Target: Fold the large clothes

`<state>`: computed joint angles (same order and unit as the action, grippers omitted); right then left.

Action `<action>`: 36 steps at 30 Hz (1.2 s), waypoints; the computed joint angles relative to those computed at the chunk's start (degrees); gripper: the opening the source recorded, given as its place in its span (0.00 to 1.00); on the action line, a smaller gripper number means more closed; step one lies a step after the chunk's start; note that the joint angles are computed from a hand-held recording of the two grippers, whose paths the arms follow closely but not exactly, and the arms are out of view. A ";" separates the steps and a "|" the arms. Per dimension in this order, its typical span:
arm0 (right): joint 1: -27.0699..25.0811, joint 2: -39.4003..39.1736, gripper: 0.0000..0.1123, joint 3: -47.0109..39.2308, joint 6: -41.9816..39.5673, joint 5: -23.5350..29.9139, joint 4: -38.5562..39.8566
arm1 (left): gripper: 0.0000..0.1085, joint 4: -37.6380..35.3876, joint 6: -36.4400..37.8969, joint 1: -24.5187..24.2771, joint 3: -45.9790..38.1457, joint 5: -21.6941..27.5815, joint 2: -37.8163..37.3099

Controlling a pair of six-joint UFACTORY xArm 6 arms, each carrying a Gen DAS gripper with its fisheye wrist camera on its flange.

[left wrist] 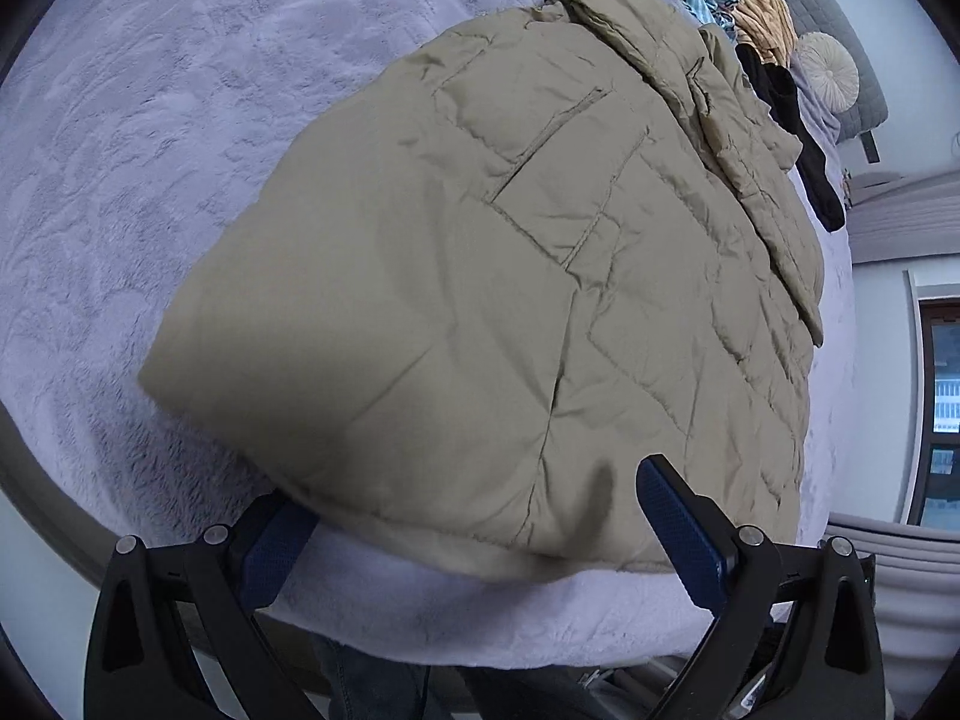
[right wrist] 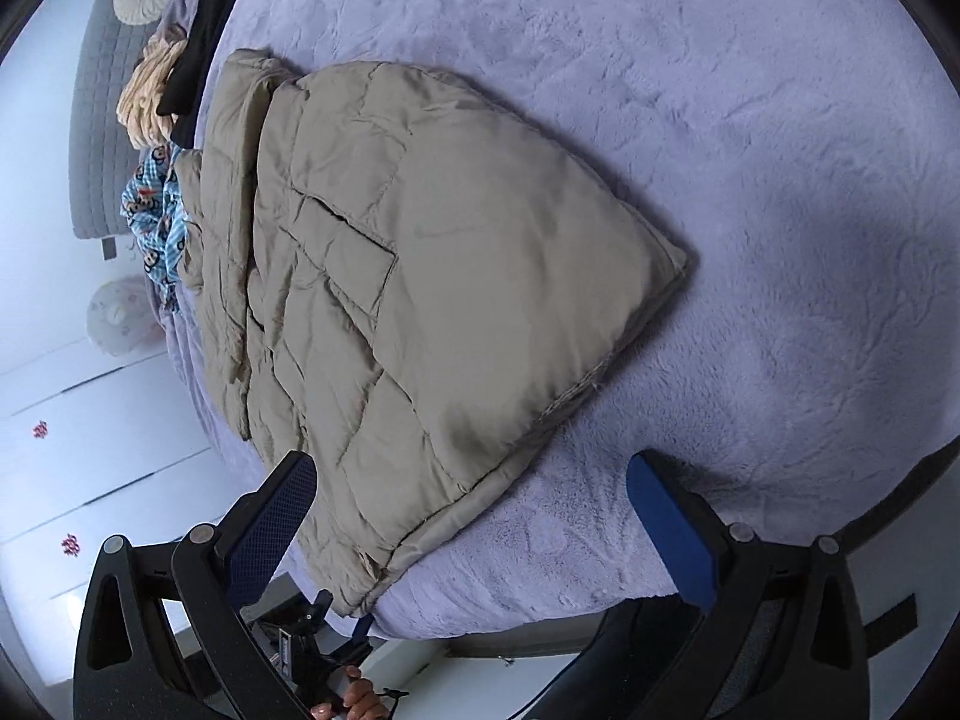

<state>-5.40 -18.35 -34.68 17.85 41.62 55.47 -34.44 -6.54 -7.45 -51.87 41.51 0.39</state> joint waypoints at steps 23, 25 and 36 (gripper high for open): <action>4.08 5.84 0.08 -14.85 2.23 -5.27 -10.07 | 0.11 -0.36 9.96 3.04 -21.79 5.38 6.40; 3.35 8.84 0.08 -20.12 -0.07 -3.71 -11.58 | 0.11 1.46 9.20 2.52 -26.53 4.95 8.40; -1.25 42.68 0.08 -68.70 -7.64 12.77 -16.61 | 0.11 22.79 -11.61 -1.30 -65.96 9.17 32.21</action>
